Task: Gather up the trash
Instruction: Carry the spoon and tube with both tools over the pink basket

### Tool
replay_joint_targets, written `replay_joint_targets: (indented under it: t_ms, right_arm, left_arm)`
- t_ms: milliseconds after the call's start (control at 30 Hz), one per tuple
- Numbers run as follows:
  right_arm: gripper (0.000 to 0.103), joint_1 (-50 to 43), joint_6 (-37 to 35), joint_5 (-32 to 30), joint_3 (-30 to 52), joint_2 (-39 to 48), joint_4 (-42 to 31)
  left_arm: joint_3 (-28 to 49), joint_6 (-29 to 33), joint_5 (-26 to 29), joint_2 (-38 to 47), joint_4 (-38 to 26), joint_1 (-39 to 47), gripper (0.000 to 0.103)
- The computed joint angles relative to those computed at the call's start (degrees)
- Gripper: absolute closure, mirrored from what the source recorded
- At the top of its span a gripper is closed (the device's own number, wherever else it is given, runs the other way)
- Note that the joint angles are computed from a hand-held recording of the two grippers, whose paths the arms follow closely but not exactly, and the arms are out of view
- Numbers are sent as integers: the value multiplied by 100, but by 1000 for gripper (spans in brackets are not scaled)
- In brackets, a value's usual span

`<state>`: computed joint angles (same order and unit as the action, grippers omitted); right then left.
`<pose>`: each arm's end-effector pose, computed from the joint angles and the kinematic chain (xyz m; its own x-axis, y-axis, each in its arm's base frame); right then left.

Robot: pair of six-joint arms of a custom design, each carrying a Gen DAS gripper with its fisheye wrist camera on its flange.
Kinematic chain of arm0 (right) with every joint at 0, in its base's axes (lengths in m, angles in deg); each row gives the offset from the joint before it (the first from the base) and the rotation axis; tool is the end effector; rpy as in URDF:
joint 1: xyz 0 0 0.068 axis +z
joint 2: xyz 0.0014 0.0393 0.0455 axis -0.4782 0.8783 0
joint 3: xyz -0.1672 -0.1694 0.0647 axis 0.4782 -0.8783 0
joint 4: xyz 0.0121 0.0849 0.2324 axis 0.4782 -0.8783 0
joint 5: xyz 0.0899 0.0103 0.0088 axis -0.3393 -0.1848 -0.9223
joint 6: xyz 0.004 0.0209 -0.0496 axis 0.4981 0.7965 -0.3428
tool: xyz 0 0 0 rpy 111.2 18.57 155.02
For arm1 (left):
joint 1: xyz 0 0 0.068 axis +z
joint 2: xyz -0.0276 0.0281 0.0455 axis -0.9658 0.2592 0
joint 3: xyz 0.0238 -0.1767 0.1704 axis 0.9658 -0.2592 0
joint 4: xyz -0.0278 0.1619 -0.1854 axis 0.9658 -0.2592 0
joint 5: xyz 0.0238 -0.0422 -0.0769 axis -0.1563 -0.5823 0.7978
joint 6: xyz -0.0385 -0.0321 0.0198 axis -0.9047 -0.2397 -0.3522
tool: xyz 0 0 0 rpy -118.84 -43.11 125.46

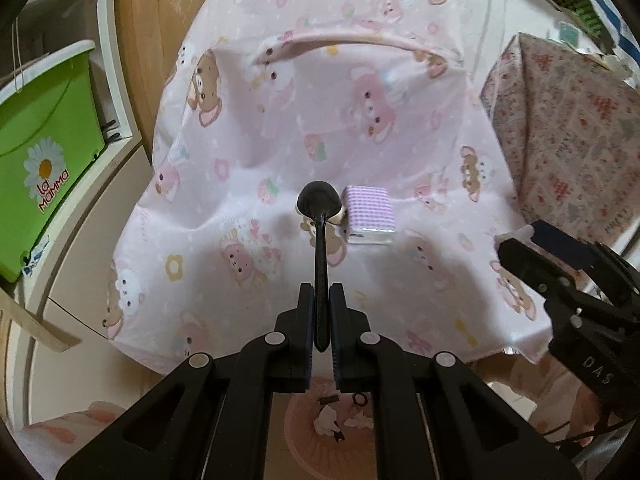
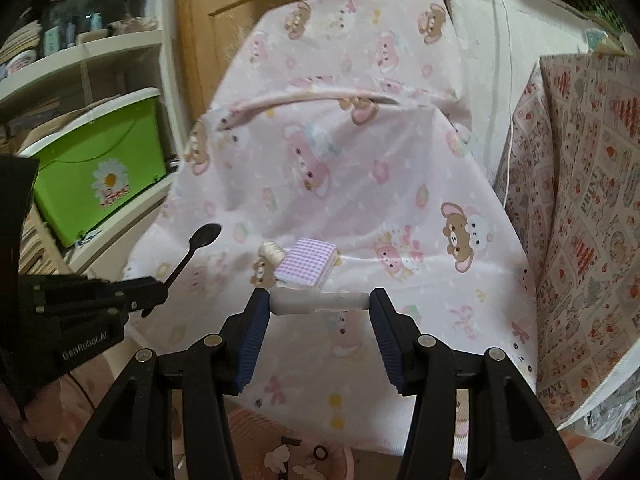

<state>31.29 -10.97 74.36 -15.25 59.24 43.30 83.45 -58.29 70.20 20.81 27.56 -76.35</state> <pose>0.1505 0.2071 0.2757 -0.5500 0.0685 -0.8323 0.0532 0.9975 0.0469 0.2252 -0.0151 0.2924 -0.7101 0.2875 -0.6427 0.4054 0.9133 -0.0394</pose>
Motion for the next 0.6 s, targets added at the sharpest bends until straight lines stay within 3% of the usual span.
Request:
replay_joint_targets:
  t_ms: [333,600]
  right_arm:
    - [49,866,617,58,254,98,-715]
    - [49,1308,1007,-167,-3,193,-767]
  left_arm:
    - [56,906,301,-469,-1665,255,96]
    - [-47,1581,203,-828,-2501,671,96]
